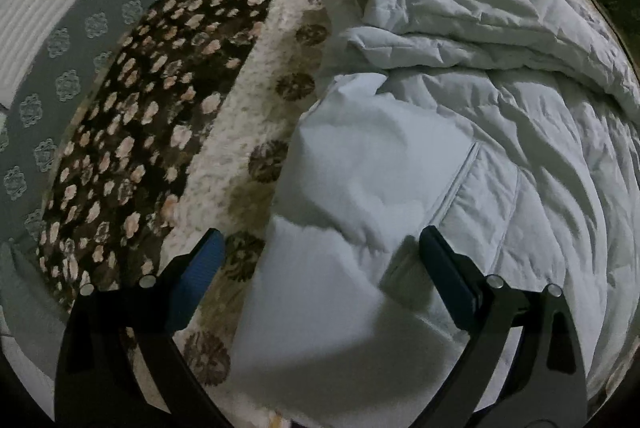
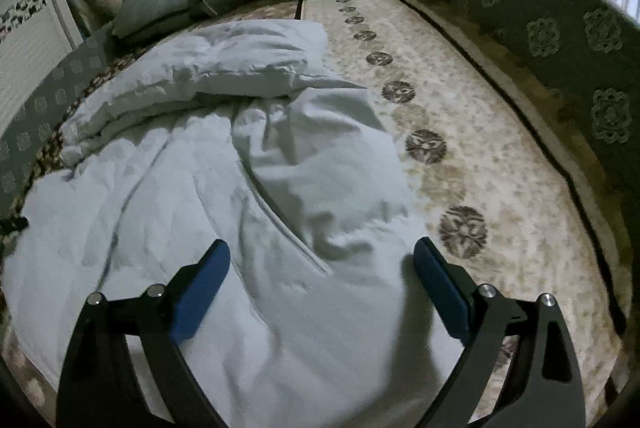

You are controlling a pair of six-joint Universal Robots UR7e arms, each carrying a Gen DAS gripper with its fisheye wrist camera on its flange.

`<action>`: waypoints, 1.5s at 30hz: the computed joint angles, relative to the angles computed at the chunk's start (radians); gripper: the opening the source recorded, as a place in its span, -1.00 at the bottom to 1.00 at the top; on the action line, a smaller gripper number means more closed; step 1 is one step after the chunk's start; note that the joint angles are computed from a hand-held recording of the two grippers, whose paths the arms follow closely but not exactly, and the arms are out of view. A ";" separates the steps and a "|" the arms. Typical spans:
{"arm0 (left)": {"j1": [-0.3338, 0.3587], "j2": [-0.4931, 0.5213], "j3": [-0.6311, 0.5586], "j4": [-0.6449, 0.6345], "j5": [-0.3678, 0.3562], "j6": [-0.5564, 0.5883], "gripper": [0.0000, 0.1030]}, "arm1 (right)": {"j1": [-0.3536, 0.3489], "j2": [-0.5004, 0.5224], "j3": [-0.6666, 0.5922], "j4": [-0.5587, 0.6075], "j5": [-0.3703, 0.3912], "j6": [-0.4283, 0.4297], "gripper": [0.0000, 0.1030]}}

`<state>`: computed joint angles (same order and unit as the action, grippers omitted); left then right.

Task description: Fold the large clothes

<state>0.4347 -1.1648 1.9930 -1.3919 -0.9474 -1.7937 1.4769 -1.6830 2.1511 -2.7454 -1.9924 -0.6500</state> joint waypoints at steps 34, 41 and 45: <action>-0.076 -0.047 0.080 0.000 0.003 -0.106 0.94 | -0.172 -0.195 0.115 0.067 0.199 -0.151 0.96; -0.087 -0.028 0.066 0.029 0.025 -0.063 0.94 | -0.206 -0.221 0.143 0.042 0.267 -0.180 0.96; -0.090 -0.030 0.069 0.022 0.035 -0.048 0.94 | -0.227 -0.232 0.117 0.092 0.291 -0.180 0.96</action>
<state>0.3442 -1.1952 2.0625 -1.3700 -0.9121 -1.8413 1.2495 -1.9145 2.2683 -2.6530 -1.7014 -0.8302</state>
